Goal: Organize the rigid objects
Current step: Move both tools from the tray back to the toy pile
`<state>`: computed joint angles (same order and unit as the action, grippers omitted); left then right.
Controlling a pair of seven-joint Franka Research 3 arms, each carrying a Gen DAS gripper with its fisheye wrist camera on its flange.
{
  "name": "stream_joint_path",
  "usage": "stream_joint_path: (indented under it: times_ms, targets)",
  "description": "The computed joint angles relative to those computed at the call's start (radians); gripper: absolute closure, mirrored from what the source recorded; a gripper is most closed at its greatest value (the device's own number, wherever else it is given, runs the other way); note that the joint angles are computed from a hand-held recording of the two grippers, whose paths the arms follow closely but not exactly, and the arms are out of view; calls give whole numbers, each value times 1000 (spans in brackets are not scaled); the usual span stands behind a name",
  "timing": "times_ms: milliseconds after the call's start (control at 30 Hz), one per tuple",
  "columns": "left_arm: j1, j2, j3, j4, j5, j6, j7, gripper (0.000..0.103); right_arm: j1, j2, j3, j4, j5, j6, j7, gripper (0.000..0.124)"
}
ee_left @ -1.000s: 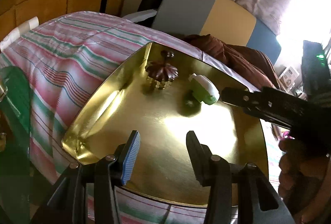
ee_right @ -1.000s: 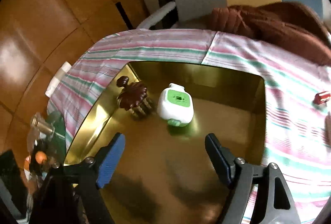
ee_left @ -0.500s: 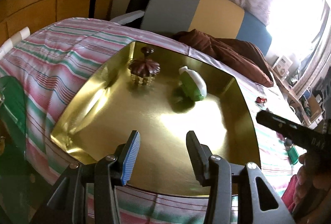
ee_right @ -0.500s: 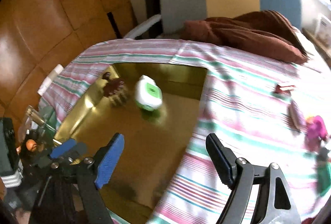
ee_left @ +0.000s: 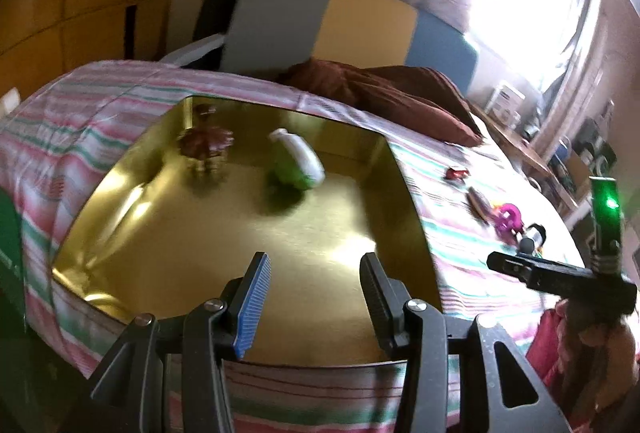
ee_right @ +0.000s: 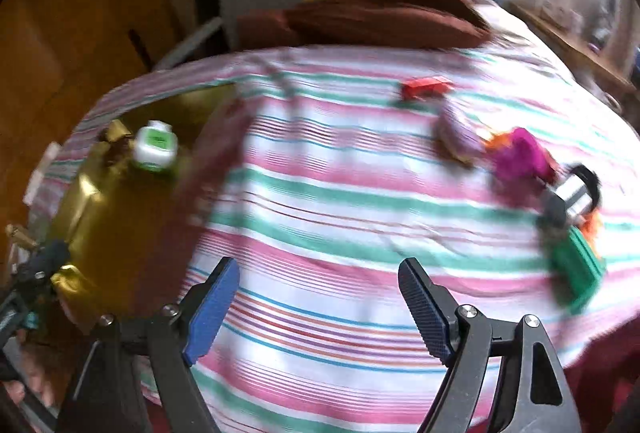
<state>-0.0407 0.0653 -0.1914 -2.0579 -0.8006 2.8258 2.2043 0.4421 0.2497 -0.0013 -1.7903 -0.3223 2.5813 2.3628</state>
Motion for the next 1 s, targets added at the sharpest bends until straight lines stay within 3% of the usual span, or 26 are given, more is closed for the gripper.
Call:
stream_joint_path:
  times_ms: [200,300,367,467,567,733,900,1000]
  targets:
    - [-28,-30,-13,-14,-63,-28,106,56,-39,-118,-34,-124,-115,-60,138,40]
    - [-45,-44,-8,-19,-118,-41,168,56,-84,-170,-34,-156,-191,-156,227,32]
    - [-57,-47,-5,-15,-150,-57,202,56,-126,-192,-29,-174,-176,-204,252,32]
    - [-72,-56,-1,-14,-192,-78,250,56,-194,-218,-23,-220,-93,-196,268,32]
    - [-87,-63,1,-18,-195,-89,269,56,-240,-217,-18,-240,-14,-179,239,34]
    - [-106,-73,6,-31,-187,-88,269,56,-254,-175,2,-218,77,-134,142,56]
    - [-115,-77,9,-36,-170,-87,259,56,-235,-124,49,-202,332,37,-173,56]
    - [-119,-83,12,-41,-165,-84,260,56,-209,-126,42,-199,345,78,-252,56]
